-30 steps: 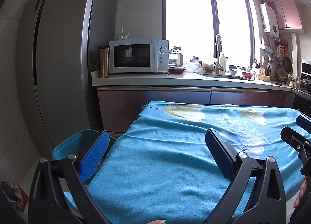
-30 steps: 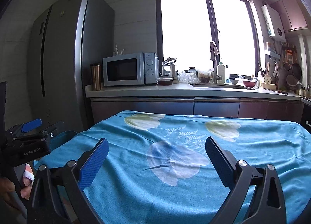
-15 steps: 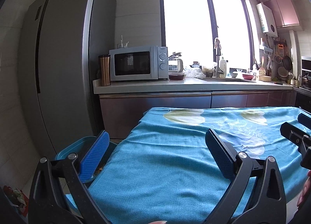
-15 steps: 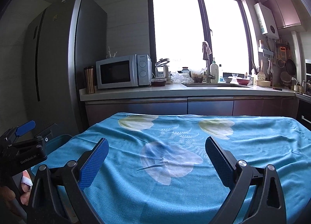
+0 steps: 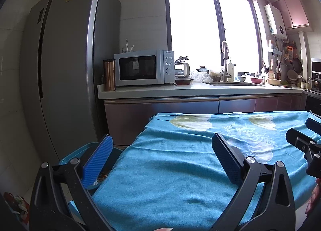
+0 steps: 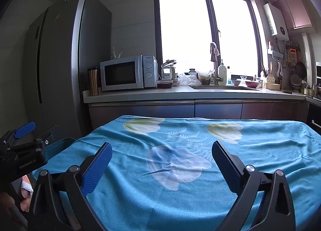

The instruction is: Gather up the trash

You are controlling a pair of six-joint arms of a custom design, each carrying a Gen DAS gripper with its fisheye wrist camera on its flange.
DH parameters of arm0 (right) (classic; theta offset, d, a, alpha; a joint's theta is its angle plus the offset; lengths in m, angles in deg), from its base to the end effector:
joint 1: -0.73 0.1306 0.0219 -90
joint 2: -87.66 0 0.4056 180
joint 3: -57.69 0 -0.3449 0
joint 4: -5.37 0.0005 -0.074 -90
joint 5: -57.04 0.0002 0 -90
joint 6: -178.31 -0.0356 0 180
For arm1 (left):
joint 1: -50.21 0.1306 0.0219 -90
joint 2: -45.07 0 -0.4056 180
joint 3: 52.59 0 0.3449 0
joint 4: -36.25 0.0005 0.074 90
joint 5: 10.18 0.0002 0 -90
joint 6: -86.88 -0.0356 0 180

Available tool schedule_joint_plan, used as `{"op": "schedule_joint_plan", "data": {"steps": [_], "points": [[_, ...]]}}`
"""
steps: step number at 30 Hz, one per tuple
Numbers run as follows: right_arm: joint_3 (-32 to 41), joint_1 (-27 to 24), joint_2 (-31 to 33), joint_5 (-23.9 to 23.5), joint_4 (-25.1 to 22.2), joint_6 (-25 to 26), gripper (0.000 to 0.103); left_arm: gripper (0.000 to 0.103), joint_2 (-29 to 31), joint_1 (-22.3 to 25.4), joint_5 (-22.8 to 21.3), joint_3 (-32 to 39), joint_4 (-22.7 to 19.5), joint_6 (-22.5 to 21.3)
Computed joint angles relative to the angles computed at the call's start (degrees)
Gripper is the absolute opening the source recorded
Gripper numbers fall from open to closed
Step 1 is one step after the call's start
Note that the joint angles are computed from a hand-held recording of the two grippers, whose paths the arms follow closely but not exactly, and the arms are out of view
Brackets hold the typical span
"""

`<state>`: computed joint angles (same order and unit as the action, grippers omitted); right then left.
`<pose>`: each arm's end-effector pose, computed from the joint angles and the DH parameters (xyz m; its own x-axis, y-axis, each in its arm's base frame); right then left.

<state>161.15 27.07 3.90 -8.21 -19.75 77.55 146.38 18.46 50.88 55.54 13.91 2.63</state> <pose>0.4632 0.2122 0.5443 -0.2792 0.0510 -0.9589 0.0063 0.9987 0.0512 0.4724 -0.2727 0.5410 -0.2328 0.0410 -0.9717 0.0409 0.9986 0.0323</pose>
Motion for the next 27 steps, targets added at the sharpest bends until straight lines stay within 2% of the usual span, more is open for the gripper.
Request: {"op": "schedule_joint_plan", "data": {"steps": [27], "points": [[0.23,-0.15,0.16,-0.52,-0.12,-0.23,0.096,0.097,-0.41,-0.10,-0.36,-0.25,-0.15,0.04]]}}
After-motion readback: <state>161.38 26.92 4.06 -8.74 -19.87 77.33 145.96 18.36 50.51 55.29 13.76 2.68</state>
